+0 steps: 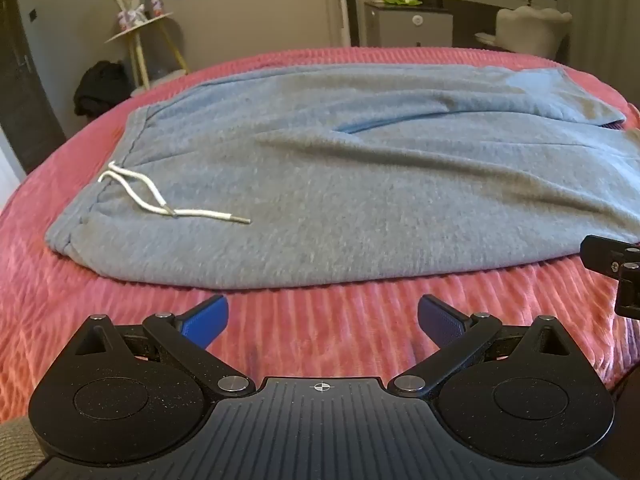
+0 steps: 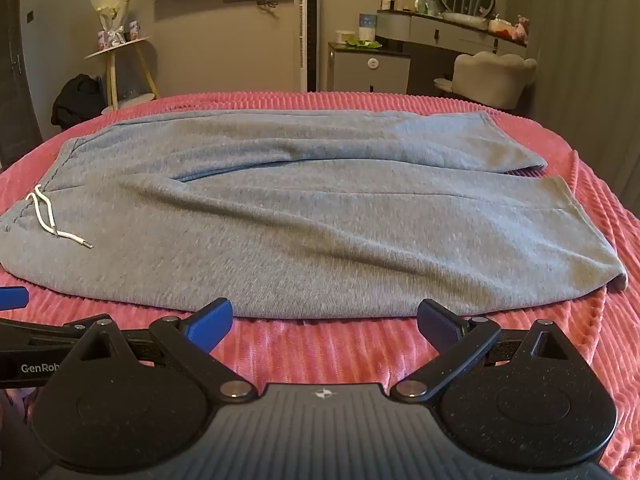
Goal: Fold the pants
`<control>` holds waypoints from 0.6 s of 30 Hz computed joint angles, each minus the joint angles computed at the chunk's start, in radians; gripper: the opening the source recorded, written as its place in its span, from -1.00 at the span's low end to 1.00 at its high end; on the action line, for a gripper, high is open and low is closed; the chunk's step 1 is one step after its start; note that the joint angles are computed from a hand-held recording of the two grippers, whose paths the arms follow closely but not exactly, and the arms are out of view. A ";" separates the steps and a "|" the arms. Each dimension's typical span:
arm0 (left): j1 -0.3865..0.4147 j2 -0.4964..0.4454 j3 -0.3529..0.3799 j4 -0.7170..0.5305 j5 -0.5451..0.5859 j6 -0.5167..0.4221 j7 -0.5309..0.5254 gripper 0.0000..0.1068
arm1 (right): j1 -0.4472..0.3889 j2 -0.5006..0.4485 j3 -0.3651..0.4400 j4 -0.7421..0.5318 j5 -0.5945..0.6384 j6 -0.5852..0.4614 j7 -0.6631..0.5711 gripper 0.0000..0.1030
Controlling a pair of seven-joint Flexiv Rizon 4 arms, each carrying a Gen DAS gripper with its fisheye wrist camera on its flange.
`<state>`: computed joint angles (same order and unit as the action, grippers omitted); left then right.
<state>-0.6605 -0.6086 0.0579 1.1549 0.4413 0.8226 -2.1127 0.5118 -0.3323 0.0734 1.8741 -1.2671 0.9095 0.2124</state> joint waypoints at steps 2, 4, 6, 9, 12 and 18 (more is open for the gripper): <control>0.004 0.002 -0.002 0.006 -0.006 0.008 -0.007 0.93 | 0.000 0.000 0.000 0.000 0.001 0.001 -0.001 0.92; 0.007 0.005 -0.004 0.011 -0.009 0.014 -0.004 0.93 | 0.000 0.000 0.000 0.000 -0.001 -0.002 0.000 0.92; 0.004 0.002 0.001 0.006 -0.004 0.003 -0.002 0.93 | 0.000 0.000 -0.001 0.000 -0.003 -0.002 0.001 0.92; 0.002 0.001 0.002 0.004 -0.001 0.001 -0.005 0.93 | 0.000 0.000 0.000 0.000 -0.004 -0.002 0.002 0.92; 0.006 0.003 0.001 0.009 -0.001 0.006 -0.004 0.93 | -0.001 -0.001 0.000 0.000 -0.004 -0.001 0.003 0.92; 0.003 0.000 0.000 0.001 0.000 -0.003 -0.004 0.93 | -0.001 -0.001 -0.001 0.000 -0.005 0.000 0.004 0.92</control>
